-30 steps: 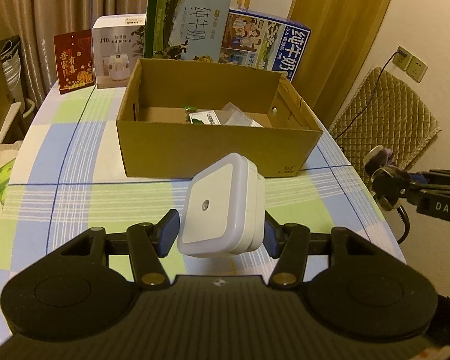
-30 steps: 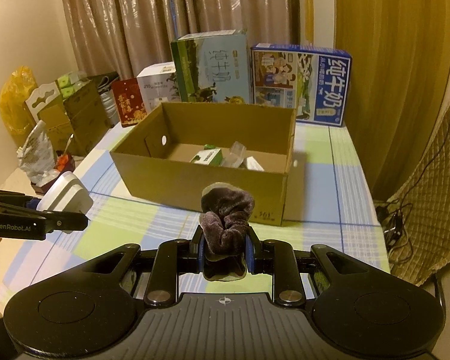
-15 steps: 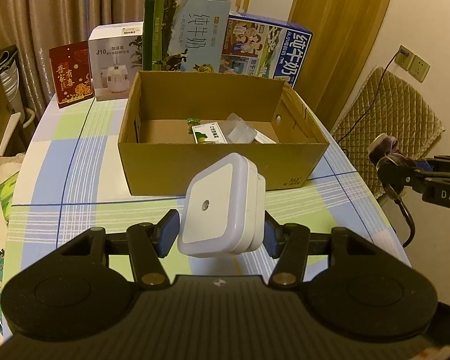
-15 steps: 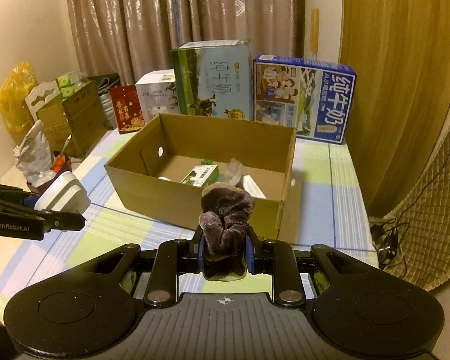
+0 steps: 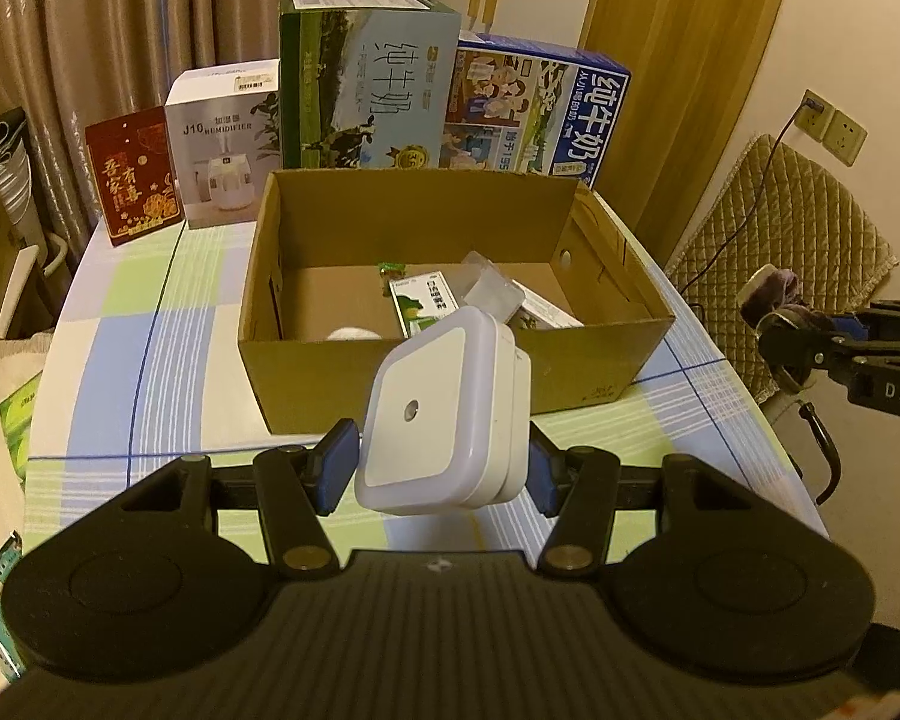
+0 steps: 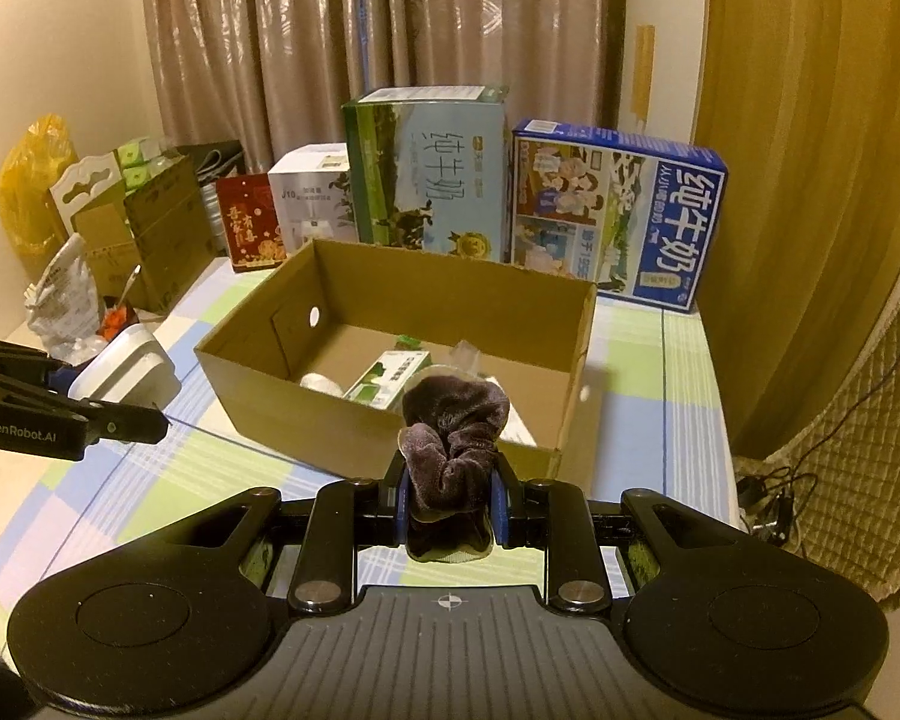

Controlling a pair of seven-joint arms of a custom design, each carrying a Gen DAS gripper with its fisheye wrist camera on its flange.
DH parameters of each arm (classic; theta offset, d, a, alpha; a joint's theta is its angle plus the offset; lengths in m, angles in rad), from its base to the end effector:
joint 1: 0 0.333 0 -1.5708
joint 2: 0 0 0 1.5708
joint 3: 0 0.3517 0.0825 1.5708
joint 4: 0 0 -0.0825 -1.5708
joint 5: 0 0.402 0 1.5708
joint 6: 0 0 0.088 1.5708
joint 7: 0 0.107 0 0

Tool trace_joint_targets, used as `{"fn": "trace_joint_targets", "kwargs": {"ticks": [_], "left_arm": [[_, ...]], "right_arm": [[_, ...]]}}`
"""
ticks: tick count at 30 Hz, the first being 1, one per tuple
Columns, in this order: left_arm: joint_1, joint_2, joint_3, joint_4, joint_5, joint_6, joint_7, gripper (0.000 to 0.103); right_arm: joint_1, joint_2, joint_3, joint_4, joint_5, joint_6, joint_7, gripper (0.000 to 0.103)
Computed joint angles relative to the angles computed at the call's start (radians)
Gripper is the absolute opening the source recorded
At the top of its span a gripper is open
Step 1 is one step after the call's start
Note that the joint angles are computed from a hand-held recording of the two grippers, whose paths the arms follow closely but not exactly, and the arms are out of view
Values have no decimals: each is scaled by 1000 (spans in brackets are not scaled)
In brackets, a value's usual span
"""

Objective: Organize objects
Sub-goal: 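Lower the night-light and scrunchie into the cardboard box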

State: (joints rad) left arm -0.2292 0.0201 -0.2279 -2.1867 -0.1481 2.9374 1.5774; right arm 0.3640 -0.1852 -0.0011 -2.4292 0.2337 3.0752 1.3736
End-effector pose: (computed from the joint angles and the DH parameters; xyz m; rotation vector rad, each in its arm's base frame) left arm 0.5415 -0.2549 0.4893 -1.5575 2.1761 -0.9295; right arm 0.4919 0.1668 0.4989 -1.9382 1.3796 -0.5666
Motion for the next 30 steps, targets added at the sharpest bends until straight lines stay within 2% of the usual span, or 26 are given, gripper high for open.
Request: {"fn": "trace_joint_targets", "kwargs": {"ticks": [10, 17, 30], "left_arm": [[14, 68, -2, 103, 5, -44, 17, 52], [18, 137, 4, 200, 54, -76, -2, 52], [12, 288, 23, 406, 155, -157, -45, 52]], "right_arm": [[-1, 74, -12, 97, 75, -41, -95, 22], [-36, 143, 15, 188, 158, -86, -167, 22], [-126, 283, 82, 368, 190, -178, -186, 22]]}}
